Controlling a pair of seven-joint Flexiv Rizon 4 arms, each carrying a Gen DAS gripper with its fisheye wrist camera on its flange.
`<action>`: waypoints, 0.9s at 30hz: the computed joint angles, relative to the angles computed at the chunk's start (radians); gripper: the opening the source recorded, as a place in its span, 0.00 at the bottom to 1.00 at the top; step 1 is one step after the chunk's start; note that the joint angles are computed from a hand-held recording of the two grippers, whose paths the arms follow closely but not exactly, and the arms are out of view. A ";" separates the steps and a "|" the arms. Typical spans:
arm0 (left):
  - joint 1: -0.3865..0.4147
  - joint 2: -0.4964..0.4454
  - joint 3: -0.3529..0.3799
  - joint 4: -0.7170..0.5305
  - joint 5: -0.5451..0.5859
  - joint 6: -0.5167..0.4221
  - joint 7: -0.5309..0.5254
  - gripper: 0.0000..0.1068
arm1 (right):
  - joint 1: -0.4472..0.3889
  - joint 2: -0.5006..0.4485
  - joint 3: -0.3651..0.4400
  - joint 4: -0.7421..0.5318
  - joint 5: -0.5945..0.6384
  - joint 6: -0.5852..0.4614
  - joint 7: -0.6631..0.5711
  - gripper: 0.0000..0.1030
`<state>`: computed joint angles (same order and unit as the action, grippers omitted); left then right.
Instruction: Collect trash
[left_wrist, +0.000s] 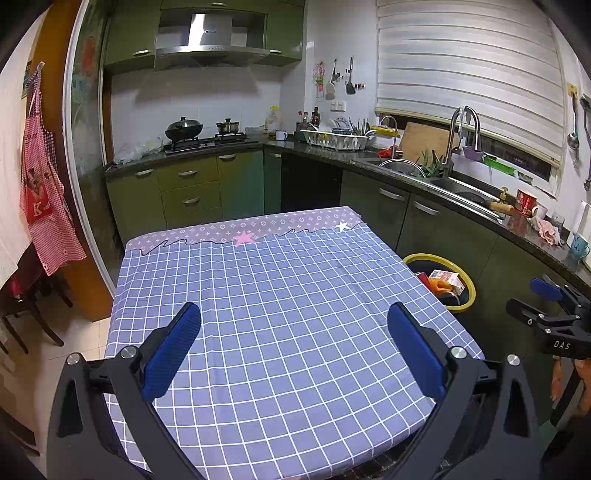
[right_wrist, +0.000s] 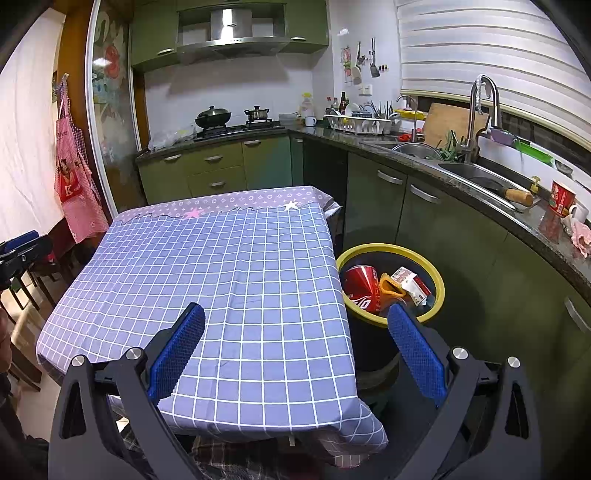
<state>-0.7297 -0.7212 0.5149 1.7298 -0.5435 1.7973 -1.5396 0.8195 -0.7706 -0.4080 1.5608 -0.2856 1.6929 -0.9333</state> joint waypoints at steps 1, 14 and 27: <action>0.002 0.001 -0.002 -0.002 0.001 -0.001 0.000 0.90 | 0.000 0.000 0.000 0.000 0.000 -0.001 0.000 0.95; -0.010 -0.004 0.012 -0.010 0.008 -0.008 -0.012 0.90 | 0.009 -0.003 -0.010 -0.003 0.003 -0.003 0.007 0.95; -0.017 -0.005 0.022 -0.015 0.023 -0.019 -0.030 0.90 | 0.002 -0.002 -0.002 -0.006 -0.004 -0.006 0.008 0.95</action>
